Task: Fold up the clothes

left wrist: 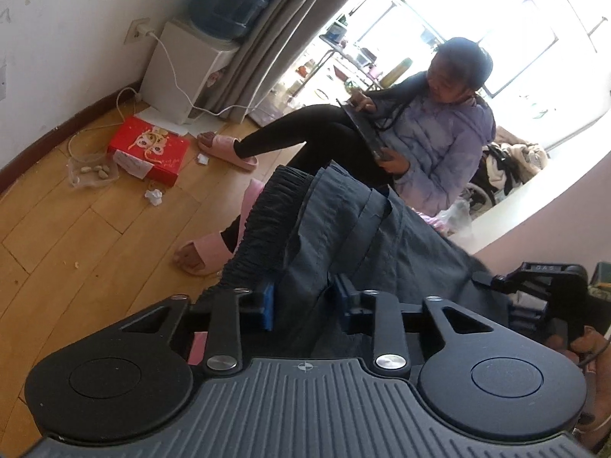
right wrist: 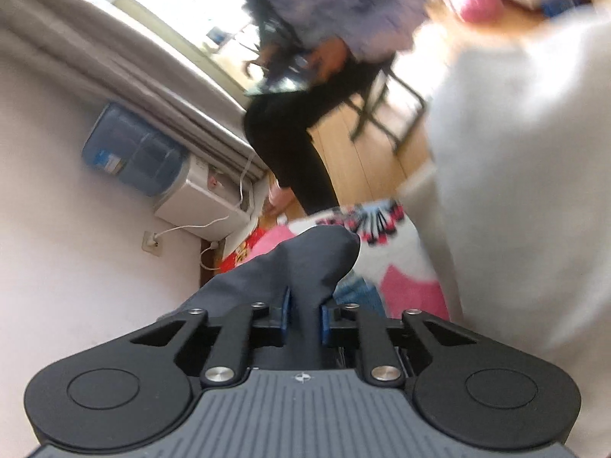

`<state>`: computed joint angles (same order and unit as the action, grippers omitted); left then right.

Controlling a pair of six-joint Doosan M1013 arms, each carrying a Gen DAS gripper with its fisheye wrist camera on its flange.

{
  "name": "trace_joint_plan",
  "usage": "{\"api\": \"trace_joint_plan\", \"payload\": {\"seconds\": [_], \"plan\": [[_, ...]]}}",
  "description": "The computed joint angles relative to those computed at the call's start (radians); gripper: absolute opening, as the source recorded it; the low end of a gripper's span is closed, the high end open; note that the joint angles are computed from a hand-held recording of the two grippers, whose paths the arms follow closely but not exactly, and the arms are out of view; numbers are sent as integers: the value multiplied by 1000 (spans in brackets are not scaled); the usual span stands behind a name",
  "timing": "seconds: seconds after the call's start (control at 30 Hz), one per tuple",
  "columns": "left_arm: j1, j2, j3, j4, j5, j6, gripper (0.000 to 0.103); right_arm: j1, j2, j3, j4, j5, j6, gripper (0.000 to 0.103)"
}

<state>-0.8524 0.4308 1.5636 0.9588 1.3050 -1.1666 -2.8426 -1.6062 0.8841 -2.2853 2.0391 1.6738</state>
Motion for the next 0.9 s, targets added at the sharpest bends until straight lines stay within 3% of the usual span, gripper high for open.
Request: {"api": "trace_joint_plan", "payload": {"seconds": [0.23, 0.33, 0.37, 0.43, 0.5, 0.57, 0.73, 0.83, 0.9], "plan": [[-7, 6, -27, -30, 22, 54, 26, 28, -20, 66, 42, -73, -228, 10], [-6, 8, -34, -46, 29, 57, 27, 46, -6, -16, 18, -27, -249, 12], [-5, 8, -34, -52, 30, 56, 27, 48, -3, -36, 1, -20, -241, 19], [-2, 8, -40, -68, 43, 74, 33, 41, 14, -78, -15, -17, -215, 47], [1, 11, -57, -95, 74, 119, 35, 15, 25, -90, 30, -41, -191, 50], [3, 15, -78, -118, 121, 152, 39, -12, 38, -92, 81, -61, -198, 55], [-13, 42, -162, -95, 343, 189, 50, -82, 68, -58, 182, -107, -268, 68], [-22, 62, -221, -59, 442, 249, 59, -128, 64, -1, 240, -87, -286, 70], [-27, 75, -259, -35, 471, 292, 61, -163, 51, 52, 286, -48, -280, 71]]}}
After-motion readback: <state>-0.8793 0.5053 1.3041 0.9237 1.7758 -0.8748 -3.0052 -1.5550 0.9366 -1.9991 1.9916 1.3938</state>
